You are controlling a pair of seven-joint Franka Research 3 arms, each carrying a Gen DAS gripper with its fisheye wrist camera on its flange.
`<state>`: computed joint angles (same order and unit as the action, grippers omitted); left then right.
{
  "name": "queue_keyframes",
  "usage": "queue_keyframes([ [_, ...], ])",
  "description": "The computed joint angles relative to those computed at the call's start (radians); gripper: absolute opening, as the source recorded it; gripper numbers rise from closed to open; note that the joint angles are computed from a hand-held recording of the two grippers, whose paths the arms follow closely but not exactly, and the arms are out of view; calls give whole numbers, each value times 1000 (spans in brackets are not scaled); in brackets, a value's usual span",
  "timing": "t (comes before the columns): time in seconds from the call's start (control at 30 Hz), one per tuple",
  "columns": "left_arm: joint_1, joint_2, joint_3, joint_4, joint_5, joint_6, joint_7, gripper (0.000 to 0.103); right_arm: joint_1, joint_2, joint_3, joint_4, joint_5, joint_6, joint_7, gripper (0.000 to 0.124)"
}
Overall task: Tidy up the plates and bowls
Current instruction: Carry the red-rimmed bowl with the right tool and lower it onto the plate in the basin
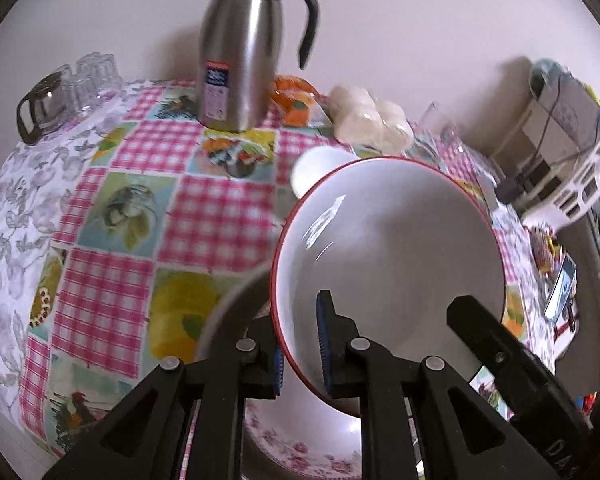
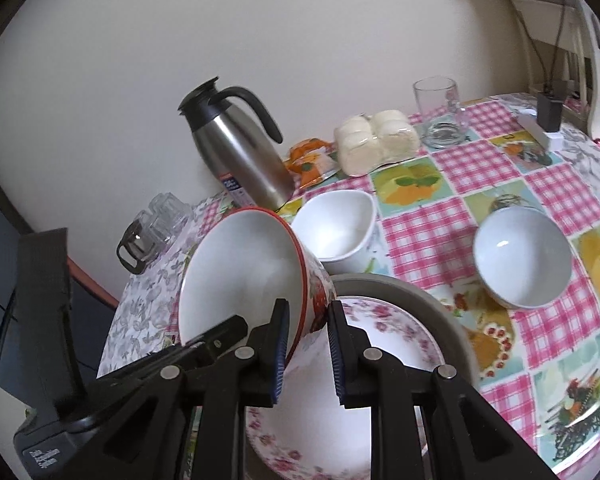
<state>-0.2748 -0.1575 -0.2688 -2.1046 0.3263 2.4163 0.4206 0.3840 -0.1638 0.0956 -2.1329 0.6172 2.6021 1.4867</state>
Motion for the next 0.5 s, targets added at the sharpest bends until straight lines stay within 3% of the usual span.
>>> queue_keyframes([
  [0.5,-34,57,-6,39,-54,-56,42,15,-29,-31,-33,-44,54,-112,-55,22],
])
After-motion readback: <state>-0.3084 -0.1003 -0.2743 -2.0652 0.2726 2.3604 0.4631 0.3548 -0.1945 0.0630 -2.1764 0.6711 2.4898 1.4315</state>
